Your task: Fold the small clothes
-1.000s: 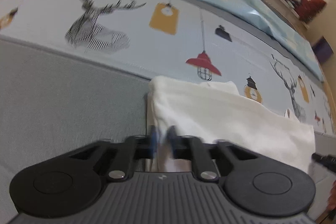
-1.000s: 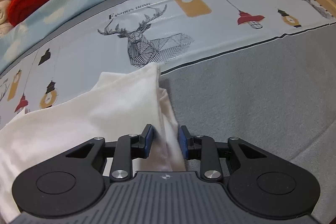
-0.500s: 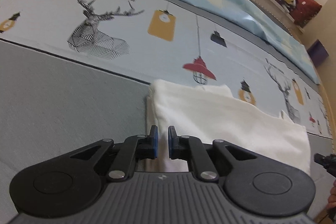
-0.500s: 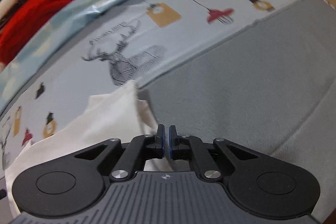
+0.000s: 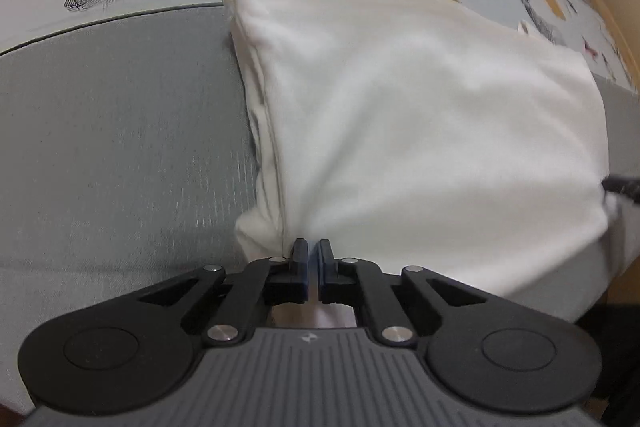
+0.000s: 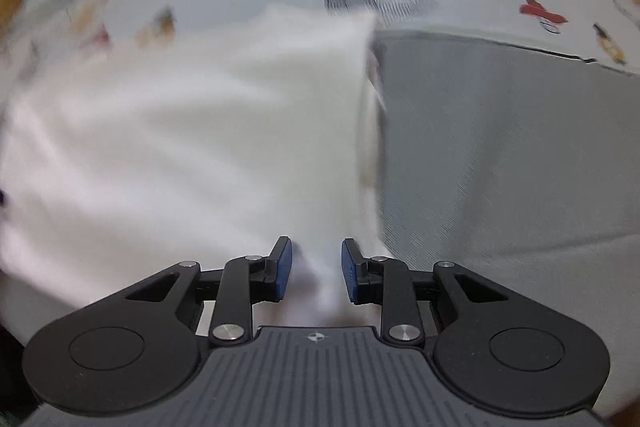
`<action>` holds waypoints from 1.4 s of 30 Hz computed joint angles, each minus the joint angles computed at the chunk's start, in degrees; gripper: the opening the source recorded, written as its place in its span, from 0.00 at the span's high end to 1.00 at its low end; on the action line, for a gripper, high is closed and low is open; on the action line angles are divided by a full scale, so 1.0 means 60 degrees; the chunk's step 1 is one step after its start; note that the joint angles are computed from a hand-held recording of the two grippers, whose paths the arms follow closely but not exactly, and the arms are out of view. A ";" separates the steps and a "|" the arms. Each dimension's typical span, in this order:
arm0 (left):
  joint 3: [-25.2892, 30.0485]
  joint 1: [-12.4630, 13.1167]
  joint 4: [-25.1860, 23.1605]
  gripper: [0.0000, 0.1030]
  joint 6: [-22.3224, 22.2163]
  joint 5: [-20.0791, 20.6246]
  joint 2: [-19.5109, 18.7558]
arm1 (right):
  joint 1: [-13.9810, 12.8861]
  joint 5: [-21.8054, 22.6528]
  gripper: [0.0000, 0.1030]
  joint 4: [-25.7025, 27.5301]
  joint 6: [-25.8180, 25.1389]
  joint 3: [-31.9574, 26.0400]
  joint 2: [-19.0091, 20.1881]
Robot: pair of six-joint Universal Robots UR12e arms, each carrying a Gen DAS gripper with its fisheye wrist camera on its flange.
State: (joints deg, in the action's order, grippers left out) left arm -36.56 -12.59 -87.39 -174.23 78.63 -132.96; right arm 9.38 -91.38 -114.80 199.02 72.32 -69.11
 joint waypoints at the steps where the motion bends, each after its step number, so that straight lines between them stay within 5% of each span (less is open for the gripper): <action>1: -0.0207 -0.0005 0.0252 0.92 0.0087 -0.0055 0.0139 | 0.0000 -0.0007 0.73 -0.0081 -0.0084 0.0050 -0.0044; 5: -0.0712 0.0033 0.0365 0.85 0.0518 -0.0581 0.0481 | 0.0040 -0.0060 0.72 -0.0464 -0.0057 0.0287 -0.0292; 7: -0.0456 -0.0096 -0.0469 0.86 0.0904 0.0176 0.0334 | 0.0076 -0.0070 0.72 -0.0042 -0.0283 0.0248 -0.0312; 9: -0.0647 -0.0161 -0.0388 0.85 0.1294 0.0619 0.0421 | 0.0171 -0.0457 0.72 0.0787 -0.0526 0.0066 -0.0227; 11: -0.0645 -0.0069 -0.0277 0.83 0.0741 0.0390 0.0449 | 0.0324 -0.1081 0.68 0.1584 -0.0823 -0.0186 -0.0055; 13: -0.1062 0.0084 0.0766 0.77 -0.0233 0.0152 0.0659 | 0.0378 -0.1297 0.67 0.1622 -0.0956 -0.0213 -0.0055; 14: -0.1292 0.0187 0.1379 0.65 -0.0923 -0.0045 0.0758 | 0.0382 -0.1320 0.67 0.1506 -0.0895 -0.0194 -0.0081; 18: -0.1722 0.0498 0.2818 0.49 -0.3065 -0.0888 0.0851 | 0.0436 -0.1877 0.67 -0.0032 -0.0507 0.0159 -0.0295; 21: -0.1647 0.0551 0.2749 0.43 -0.3532 -0.1427 0.0676 | 0.0425 -0.2331 0.67 -0.0884 0.0175 0.0310 -0.0387; 29: -0.0802 0.0389 0.2019 0.47 -0.3063 -0.1182 0.0026 | 0.0106 -0.2216 0.67 -0.1535 0.1976 0.0651 -0.0576; 32: -0.0741 0.0343 0.1982 0.75 -0.2191 -0.1116 -0.0023 | 0.0054 -0.2341 0.67 -0.1572 0.2130 0.0616 -0.0576; 36: -0.0827 0.0387 0.2121 0.82 -0.2240 -0.1162 0.0063 | 0.0061 -0.2570 0.67 -0.1399 0.2416 0.0517 -0.0557; 38: -0.1002 0.0338 0.2411 0.82 -0.1966 -0.0568 0.0242 | 0.0065 -0.2640 0.67 -0.1351 0.2689 0.0464 -0.0532; 42: -0.1050 0.0071 0.2239 0.83 -0.1358 0.2244 0.0456 | 0.0042 -0.2487 0.67 -0.1393 0.3344 0.0397 -0.0493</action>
